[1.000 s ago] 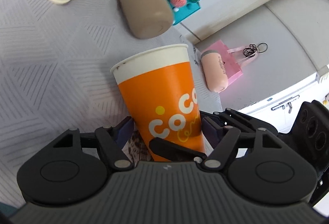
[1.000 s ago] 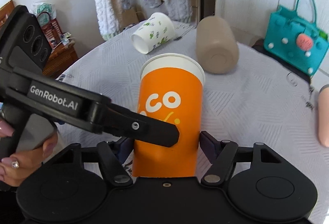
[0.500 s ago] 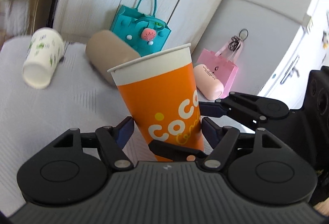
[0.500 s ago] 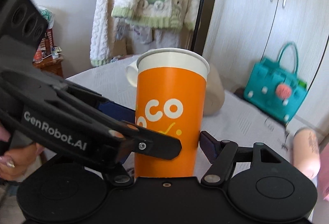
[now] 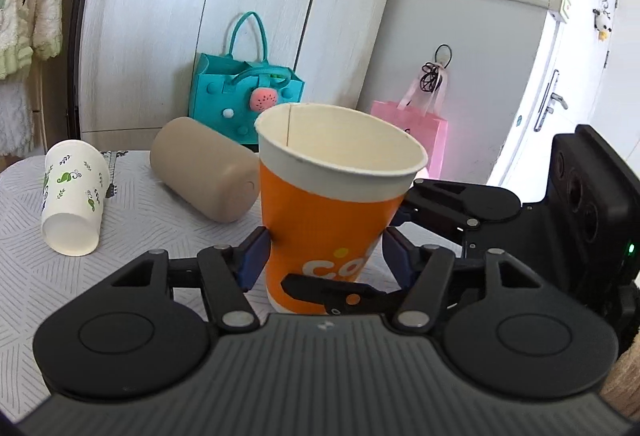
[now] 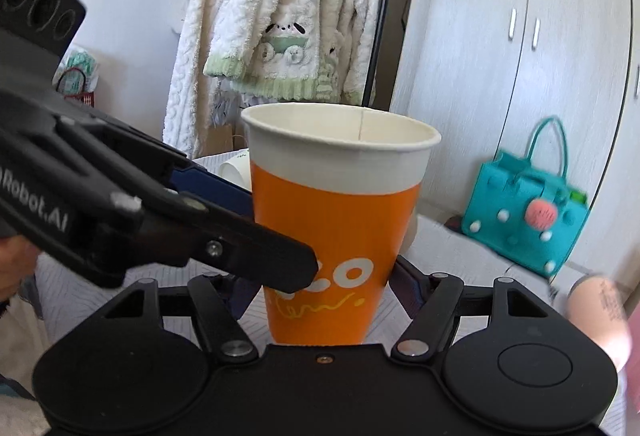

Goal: Flip cup upright
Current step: 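Lower the upright orange cup onto the table with the right gripper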

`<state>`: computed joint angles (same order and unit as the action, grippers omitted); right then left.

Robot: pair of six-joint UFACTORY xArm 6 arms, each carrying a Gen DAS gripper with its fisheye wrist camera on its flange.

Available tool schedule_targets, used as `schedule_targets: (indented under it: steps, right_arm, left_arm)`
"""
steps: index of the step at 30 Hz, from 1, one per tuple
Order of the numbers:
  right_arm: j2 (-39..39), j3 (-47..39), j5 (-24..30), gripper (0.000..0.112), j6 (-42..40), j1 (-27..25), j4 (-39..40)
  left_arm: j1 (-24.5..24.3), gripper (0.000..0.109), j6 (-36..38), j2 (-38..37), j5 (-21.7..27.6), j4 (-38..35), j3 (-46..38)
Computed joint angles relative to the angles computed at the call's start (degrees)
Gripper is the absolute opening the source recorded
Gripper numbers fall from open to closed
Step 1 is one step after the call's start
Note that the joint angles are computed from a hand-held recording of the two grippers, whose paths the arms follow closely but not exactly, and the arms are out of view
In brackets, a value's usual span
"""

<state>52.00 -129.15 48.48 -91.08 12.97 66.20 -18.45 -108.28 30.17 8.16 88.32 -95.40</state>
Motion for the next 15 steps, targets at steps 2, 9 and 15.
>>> schedule_targets:
  steps: [2, 9, 15]
  right_arm:
    - [2.0, -3.4, 0.5, 0.074, 4.1, 0.3, -2.1]
    - [3.8, -5.5, -0.3, 0.074, 4.9, 1.0, -2.2]
    - [3.2, -3.6, -2.4, 0.074, 3.0, 1.7, -0.7]
  left_arm:
    - [-0.2, 0.061, -0.2, 0.3, 1.1, 0.4, -0.4]
    - [0.1, 0.061, -4.1, 0.9, 1.6, 3.9, -1.1]
    - [0.3, 0.061, -7.6, 1.3, 1.8, 7.2, -1.5]
